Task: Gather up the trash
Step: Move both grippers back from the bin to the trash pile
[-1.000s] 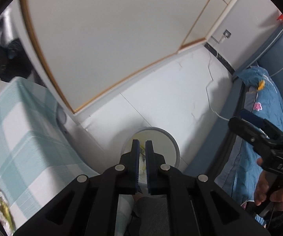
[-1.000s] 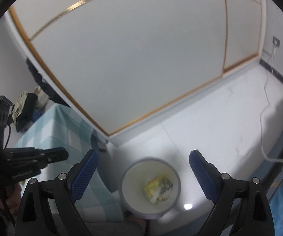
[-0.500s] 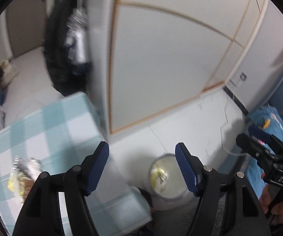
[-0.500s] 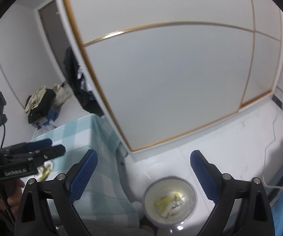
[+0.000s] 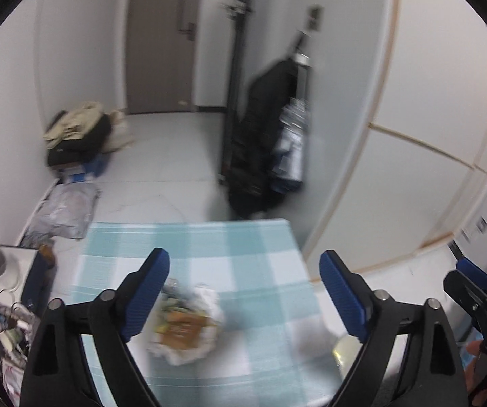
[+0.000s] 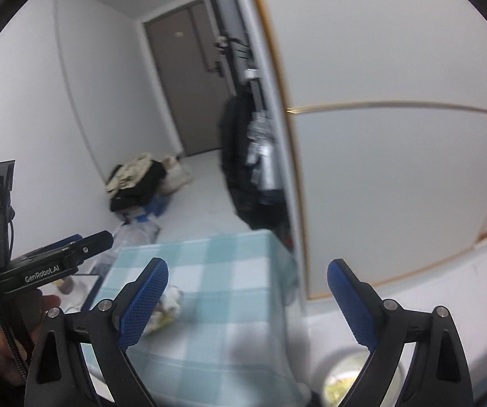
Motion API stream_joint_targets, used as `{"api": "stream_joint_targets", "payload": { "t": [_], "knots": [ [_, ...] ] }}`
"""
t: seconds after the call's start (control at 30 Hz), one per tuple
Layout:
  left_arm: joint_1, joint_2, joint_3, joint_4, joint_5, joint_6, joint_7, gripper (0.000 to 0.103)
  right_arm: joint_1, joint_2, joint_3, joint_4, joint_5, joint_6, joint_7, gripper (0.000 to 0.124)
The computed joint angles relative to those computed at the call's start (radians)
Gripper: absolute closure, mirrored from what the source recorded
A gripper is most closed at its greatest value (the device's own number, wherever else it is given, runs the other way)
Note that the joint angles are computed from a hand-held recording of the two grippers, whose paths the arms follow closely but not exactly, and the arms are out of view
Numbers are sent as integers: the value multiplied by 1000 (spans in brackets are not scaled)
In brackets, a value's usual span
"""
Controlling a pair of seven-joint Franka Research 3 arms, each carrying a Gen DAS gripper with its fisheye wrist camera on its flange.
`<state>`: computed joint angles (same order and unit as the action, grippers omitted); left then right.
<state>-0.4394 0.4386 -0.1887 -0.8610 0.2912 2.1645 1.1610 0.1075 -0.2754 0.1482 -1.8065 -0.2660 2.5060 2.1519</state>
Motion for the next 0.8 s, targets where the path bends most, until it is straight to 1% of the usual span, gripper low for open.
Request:
{"api": "stream_joint_targets", "payload": {
  "t": [0.1, 0.3, 0.43, 0.5, 0.57, 0.67, 0.8],
  "knots": [
    [16, -47, 19, -72, 26, 35, -43, 12, 29, 66, 11, 66, 12, 16, -24, 28],
    [69, -125, 30, -217, 73, 94, -131, 11, 108, 183, -10, 171, 73, 31, -91, 28],
    [132, -189, 22, -358, 58, 200, -152, 11, 157, 254, -24, 228, 83, 27, -135, 28],
    [152, -214, 26, -412, 72, 228, -172, 11, 183, 302, -29, 275, 67, 6, -171, 28],
    [182, -225, 23, -448, 48, 248, -172, 11, 206, 337, -40, 305, 66, -16, -212, 28],
    [214, -221, 18, -457, 3, 231, -170, 11, 238, 423, -51, 407, 91, -91, -274, 28],
    [234, -218, 18, -458, -17, 206, -173, 11, 267, 540, -69, 552, 157, -187, -361, 29]
  ]
}}
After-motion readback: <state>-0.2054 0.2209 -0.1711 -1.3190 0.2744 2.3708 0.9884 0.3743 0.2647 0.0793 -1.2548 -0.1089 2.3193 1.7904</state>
